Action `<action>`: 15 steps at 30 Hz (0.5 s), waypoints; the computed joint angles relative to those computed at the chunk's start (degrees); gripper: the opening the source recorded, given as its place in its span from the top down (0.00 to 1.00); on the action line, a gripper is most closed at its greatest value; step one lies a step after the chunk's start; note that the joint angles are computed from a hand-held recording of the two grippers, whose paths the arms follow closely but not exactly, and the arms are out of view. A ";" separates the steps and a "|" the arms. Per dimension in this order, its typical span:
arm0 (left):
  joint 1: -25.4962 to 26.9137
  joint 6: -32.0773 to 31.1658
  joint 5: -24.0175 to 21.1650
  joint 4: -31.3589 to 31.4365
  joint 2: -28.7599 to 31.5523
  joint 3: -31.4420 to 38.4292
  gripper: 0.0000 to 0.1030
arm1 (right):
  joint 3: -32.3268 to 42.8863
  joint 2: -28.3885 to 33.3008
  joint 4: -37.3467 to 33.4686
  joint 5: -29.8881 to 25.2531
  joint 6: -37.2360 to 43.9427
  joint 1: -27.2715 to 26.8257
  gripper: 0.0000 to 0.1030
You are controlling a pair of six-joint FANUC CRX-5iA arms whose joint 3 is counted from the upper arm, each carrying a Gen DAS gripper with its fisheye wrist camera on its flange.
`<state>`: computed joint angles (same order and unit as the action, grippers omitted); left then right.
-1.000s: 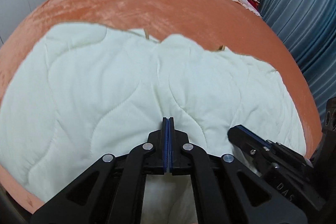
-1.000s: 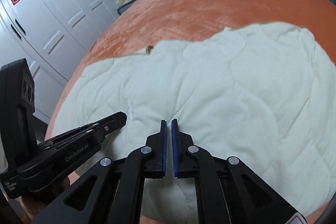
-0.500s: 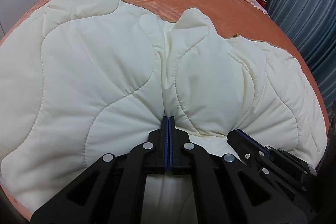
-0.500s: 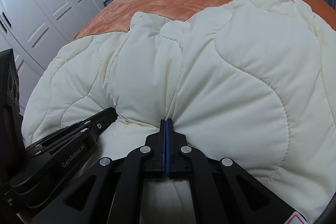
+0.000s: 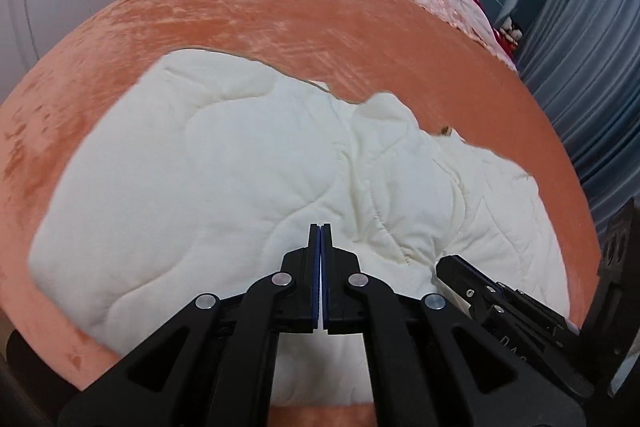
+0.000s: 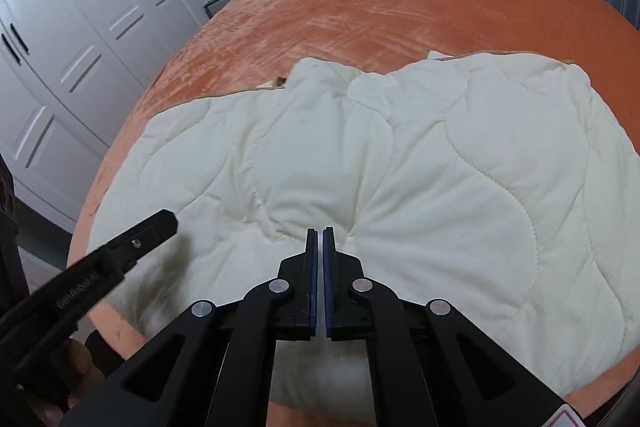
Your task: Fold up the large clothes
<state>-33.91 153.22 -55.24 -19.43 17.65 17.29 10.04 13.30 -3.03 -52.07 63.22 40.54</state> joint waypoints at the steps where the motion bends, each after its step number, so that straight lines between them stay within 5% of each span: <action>1: 0.96 1.46 1.83 1.18 -3.15 -4.15 1.00 | -0.20 -0.42 -0.23 -0.38 0.19 0.42 0.99; 7: 5.49 8.74 10.83 8.02 -15.92 -23.90 1.00 | -0.49 0.78 -1.13 -3.13 -0.34 2.20 0.99; 15: 7.10 11.57 16.36 10.82 -18.36 -29.24 1.00 | 1.53 3.10 -4.74 -3.89 0.62 0.54 1.00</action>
